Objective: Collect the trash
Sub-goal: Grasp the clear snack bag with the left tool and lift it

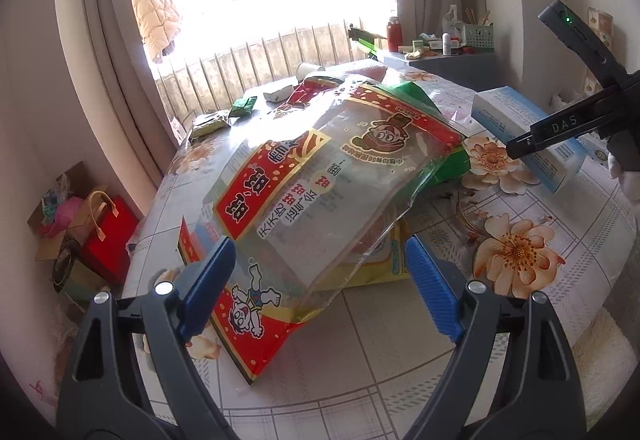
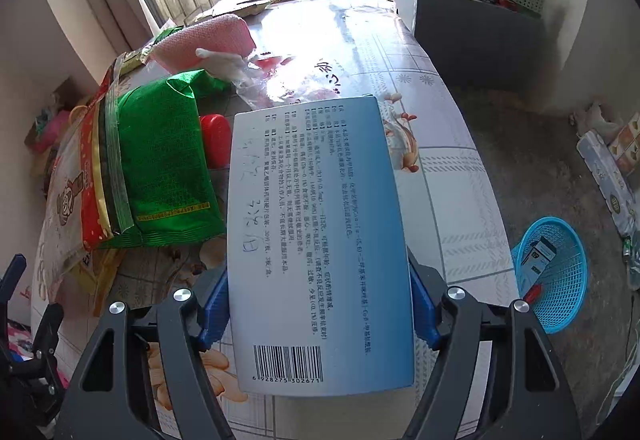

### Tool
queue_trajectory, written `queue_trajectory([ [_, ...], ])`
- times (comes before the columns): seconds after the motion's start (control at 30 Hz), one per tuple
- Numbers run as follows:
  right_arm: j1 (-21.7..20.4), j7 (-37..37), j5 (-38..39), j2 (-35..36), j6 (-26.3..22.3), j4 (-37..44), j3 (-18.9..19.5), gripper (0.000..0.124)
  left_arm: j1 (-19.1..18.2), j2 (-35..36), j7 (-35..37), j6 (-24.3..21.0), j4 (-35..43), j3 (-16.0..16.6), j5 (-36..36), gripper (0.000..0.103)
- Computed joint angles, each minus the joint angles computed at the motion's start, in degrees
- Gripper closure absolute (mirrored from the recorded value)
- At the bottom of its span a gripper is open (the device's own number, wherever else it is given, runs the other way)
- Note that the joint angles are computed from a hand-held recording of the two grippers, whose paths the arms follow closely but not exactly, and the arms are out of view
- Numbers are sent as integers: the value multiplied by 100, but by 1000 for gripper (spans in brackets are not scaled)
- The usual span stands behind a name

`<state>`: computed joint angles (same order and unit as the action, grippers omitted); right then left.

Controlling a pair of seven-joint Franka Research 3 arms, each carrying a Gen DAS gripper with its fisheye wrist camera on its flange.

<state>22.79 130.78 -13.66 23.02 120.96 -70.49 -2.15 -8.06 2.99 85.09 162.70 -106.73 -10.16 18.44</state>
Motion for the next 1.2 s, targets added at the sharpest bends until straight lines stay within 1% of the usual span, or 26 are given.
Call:
queue_trajectory([
  [0.07,12,109,-8,-227,159,-371,6,53,-36,45,17,-49,59,-19,105,20],
  [0.13,0,208,-14,-386,314,-657,29,53,-112,135,-205,-175,193,-8,446,20],
  [0.23,-55,323,40,-518,472,-933,73,53,-285,287,-864,-313,419,82,1415,20],
  [0.33,-97,357,43,-596,600,-1082,101,53,-523,459,-1635,-497,671,214,2771,21],
  [0.4,-117,356,44,-604,641,-1101,115,53,-670,571,-2008,-732,823,263,3557,22],
  [0.43,-126,355,46,-606,658,-1110,119,53,-725,621,-2117,-852,883,269,3836,23],
  [0.53,-159,367,80,-671,764,-1239,132,53,-835,730,-2350,-1171,1020,266,4350,26],
  [0.63,-169,380,76,-704,808,-1300,142,53,-872,765,-2410,-1376,1087,232,4450,30],
  [0.8,-190,366,77,-737,887,-1372,153,54,-812,845,-2016,-1520,1245,153,3827,45],
  [0.83,-203,364,96,-751,926,-1403,155,54,-811,817,-2010,-1521,1222,157,3763,47],
  [0.9,-211,380,107,-770,971,-1437,157,54,-788,808,-1938,-1517,1235,160,3624,56],
  [0.97,-211,392,99,-771,988,-1444,157,54,-767,774,-1897,-1505,1218,159,3500,61],
  [1.0,-209,397,89,-775,999,-1454,157,54,-760,755,-1907,-1474,1199,163,3483,65],
  [1.07,-207,414,77,-784,1021,-1473,157,54,-749,685,-1947,-1424,1131,174,3508,72],
  [1.13,-208,429,74,-808,1059,-1514,159,54,-739,616,-2018,-1361,1058,183,3611,76],
  [1.2,-215,437,68,-841,1101,-1566,161,54,-730,563,-2110,-1306,1009,181,3734,83],
])
